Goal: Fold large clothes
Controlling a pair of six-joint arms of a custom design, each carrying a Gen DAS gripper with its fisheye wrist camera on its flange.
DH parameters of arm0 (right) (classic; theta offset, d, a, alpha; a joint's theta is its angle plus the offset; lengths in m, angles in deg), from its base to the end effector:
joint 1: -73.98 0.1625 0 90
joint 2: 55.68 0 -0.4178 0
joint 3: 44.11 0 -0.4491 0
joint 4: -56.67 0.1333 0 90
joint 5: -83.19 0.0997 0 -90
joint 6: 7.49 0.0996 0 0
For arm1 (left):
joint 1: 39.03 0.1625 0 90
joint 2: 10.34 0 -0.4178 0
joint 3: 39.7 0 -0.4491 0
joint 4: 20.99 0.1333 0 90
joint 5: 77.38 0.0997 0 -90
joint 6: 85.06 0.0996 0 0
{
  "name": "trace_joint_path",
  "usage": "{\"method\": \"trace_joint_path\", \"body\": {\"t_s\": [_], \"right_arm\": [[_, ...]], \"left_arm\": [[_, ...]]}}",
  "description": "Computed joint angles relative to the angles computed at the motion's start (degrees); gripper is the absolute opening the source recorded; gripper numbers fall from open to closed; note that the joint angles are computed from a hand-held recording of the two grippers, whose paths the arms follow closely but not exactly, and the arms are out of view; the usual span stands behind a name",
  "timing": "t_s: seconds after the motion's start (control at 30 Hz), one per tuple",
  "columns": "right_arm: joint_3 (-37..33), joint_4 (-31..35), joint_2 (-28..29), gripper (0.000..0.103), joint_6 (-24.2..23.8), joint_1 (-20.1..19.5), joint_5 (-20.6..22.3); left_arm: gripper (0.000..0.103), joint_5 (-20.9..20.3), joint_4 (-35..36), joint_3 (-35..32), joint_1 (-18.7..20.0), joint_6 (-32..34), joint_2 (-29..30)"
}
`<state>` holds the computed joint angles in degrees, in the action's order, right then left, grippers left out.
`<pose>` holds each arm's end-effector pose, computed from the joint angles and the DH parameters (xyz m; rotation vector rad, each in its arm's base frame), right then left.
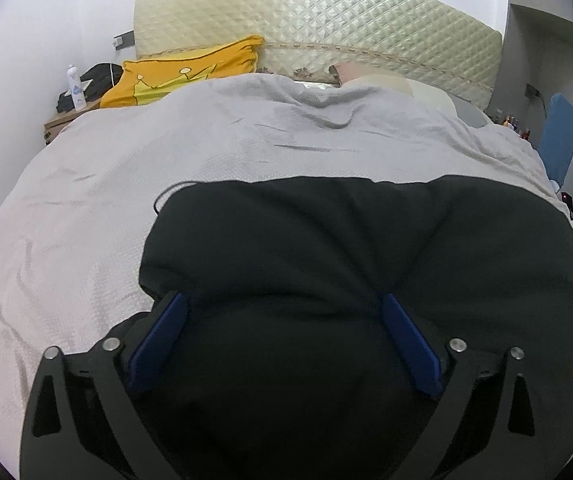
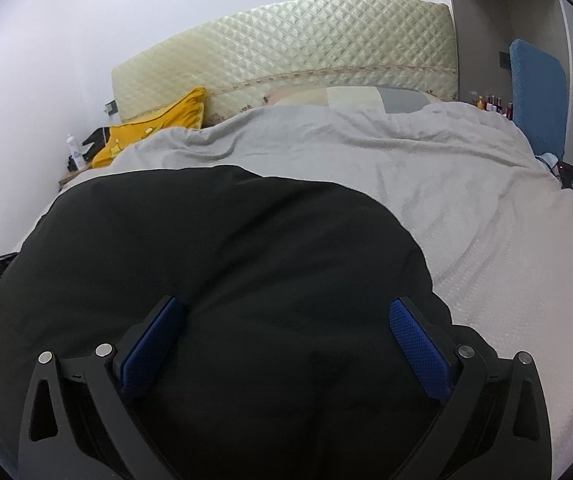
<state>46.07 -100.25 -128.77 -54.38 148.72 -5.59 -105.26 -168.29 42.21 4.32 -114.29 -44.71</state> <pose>-0.0513 -0.7025 0.4422 0.6995 -2.4238 1.0175 -0.3965 -0.6787 0.0380 0.2213 2.1914 -0.9627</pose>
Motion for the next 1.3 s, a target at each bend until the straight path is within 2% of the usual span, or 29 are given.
{"method": "trace_joint_path", "body": {"t_s": [0.1,0.23,0.37,0.43,0.6,0.73,0.87,1.03,1.3], "right_arm": [[0.0,-0.1,-0.4,0.103,1.0,0.8,-1.5],[-0.9,2.2,-1.6,0.103,4.7,1.3,0.0],[-1.0,3.6,-4.0,0.103,8.7,1.9,3.5],[-0.9,4.0,-5.2,0.103,8.7,2.6,4.7],[-0.7,3.7,-8.7,0.103,9.5,4.5,8.0],[1.1,2.2,-12.3,0.103,7.9,6.2,8.8],[4.0,2.2,-16.6,0.103,5.1,8.0,9.5],[6.9,4.6,-21.5,0.103,4.3,9.1,10.9],[13.5,5.3,-30.1,0.103,0.4,10.8,12.7]], "left_arm": [[0.103,0.3,1.2,-0.4,-0.7,-0.5,-0.3],[0.103,0.5,3.4,-1.8,-1.9,-1.8,-0.6],[0.103,-1.0,4.2,-2.6,-3.1,-3.3,-1.5],[0.103,-0.8,8.8,-4.4,-4.1,-6.8,-1.8],[0.103,0.1,10.7,-6.5,-6.9,-6.1,-1.9],[0.103,-1.0,11.9,-6.6,-9.5,-5.3,-3.0],[0.103,0.6,10.2,-5.7,-12.2,-2.8,-3.7],[0.103,1.0,3.7,-2.6,-15.8,2.6,-5.1],[0.103,2.0,2.3,-0.2,-20.3,3.5,-6.2]]}}
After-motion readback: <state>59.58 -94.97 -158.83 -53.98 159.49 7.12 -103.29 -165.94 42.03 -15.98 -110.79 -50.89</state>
